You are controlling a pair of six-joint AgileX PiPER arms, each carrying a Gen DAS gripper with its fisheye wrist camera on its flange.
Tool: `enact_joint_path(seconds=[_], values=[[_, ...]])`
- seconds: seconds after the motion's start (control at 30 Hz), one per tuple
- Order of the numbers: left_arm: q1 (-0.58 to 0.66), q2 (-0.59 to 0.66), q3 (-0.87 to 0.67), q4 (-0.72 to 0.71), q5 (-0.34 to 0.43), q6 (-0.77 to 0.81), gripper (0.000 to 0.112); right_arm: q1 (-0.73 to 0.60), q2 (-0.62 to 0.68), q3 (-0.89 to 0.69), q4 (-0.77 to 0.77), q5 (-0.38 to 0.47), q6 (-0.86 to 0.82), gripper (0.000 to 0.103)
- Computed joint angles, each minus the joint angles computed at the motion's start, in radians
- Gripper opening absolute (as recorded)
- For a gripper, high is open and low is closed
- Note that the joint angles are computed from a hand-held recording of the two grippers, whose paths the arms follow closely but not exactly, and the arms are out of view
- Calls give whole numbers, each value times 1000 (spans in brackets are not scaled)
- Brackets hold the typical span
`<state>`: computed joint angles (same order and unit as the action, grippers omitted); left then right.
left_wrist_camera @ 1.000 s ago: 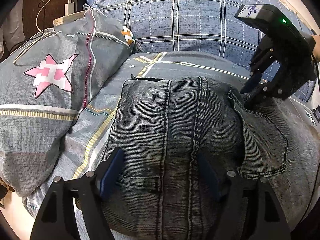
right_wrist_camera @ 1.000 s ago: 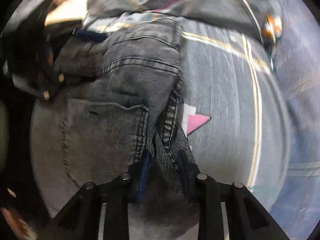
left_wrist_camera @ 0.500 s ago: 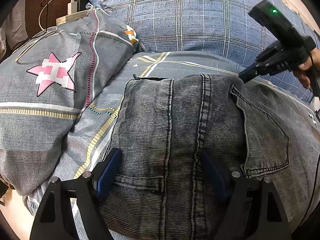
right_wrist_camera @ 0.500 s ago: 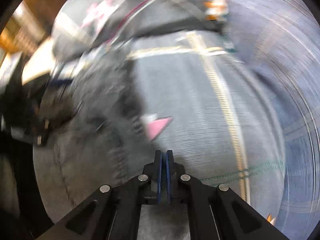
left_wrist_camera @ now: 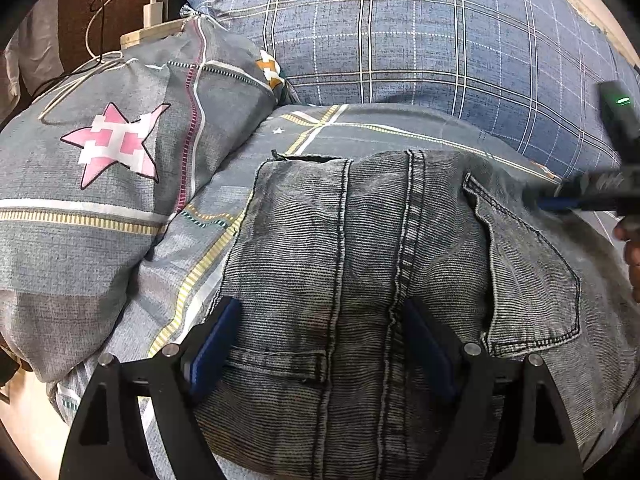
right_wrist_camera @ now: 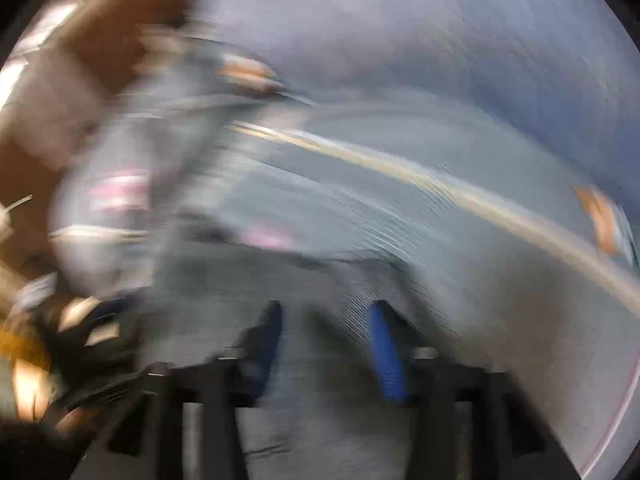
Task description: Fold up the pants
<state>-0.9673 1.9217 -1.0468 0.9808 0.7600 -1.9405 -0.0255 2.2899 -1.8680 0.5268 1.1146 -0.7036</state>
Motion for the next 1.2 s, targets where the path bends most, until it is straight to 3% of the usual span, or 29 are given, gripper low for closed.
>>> enact_joint_path(seconds=[0.07,0.17,0.27,0.37,0.43,0.57,0.63,0.73,0.77,0.8,0.93,1.0,1.1,1.2], values=[[-10,-15,18,21,-1,-42,84,-46,-113,188,184,-131,-109,48],[-22,-49,40,36,11,-88,84,-153,-349,484,385,-212,-248,60],[-71,-90,38,64,77,-127,84,-338,-557,728,436,-130,-413,62],[-132,-101,9,78,107,-97,84,-579,-608,800,427,-24,-491,63],[-156,-83,-24,59,112,-46,84,-756,-579,787,430,-12,-509,63],[-185,-33,-100,17,155,39,84,-892,-475,616,299,-162,-397,63],[-190,-13,-131,1,175,68,84,-902,-421,518,239,-209,-363,63],[-184,17,-169,-21,171,112,84,-865,-308,365,127,-178,-286,59],[-182,29,-179,-24,169,126,84,-830,-282,340,80,-176,-273,54],[-177,41,-193,-34,171,149,84,-821,-264,322,61,-171,-265,41],[-175,73,-211,-52,179,186,84,-788,-242,294,3,-187,-239,18],[-174,72,-198,-43,168,168,84,-828,-248,284,36,-159,-289,18],[-168,83,-205,-42,167,166,84,-818,-300,341,78,-234,-350,18],[-169,90,-213,-48,168,178,84,-769,-238,320,-15,-266,-264,23]])
